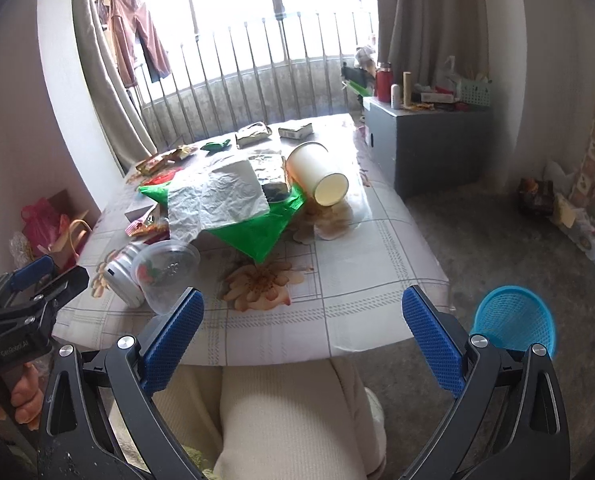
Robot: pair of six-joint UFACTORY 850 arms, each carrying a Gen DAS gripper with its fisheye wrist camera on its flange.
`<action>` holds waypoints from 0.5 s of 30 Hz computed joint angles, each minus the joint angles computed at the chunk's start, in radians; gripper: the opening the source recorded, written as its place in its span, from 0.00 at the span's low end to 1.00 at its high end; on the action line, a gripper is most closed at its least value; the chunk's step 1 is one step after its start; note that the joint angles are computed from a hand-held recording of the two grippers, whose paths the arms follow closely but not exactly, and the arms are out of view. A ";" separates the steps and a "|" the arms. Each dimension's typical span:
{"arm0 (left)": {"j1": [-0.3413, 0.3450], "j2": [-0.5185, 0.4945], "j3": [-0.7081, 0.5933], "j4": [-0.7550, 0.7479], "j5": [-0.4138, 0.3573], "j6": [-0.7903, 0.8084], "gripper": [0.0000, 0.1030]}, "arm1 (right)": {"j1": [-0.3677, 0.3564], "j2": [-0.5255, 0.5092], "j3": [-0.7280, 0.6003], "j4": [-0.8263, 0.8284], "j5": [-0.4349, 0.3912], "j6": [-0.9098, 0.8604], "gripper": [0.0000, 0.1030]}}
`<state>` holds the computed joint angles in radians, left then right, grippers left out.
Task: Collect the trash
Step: 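Grasp the white paper cup with the right tool while the left tool grasps the clear plastic cup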
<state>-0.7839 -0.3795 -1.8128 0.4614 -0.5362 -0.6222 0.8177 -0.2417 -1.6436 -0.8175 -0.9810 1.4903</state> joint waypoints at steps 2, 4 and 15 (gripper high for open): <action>0.010 -0.016 -0.024 -0.085 0.026 0.085 0.95 | -0.037 0.012 0.010 0.028 0.061 -0.012 0.92; 0.027 -0.041 -0.060 -0.239 0.043 0.240 0.95 | -0.089 0.025 0.019 0.080 0.143 -0.049 0.92; 0.085 -0.265 -0.364 -0.578 -0.152 0.568 0.61 | -0.354 -0.163 -0.234 0.683 0.309 -0.716 0.92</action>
<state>-0.6988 -0.6442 -2.1765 -0.1163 -0.6882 -0.0545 0.4638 -0.4047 -1.8779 -0.1345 -0.6719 0.7740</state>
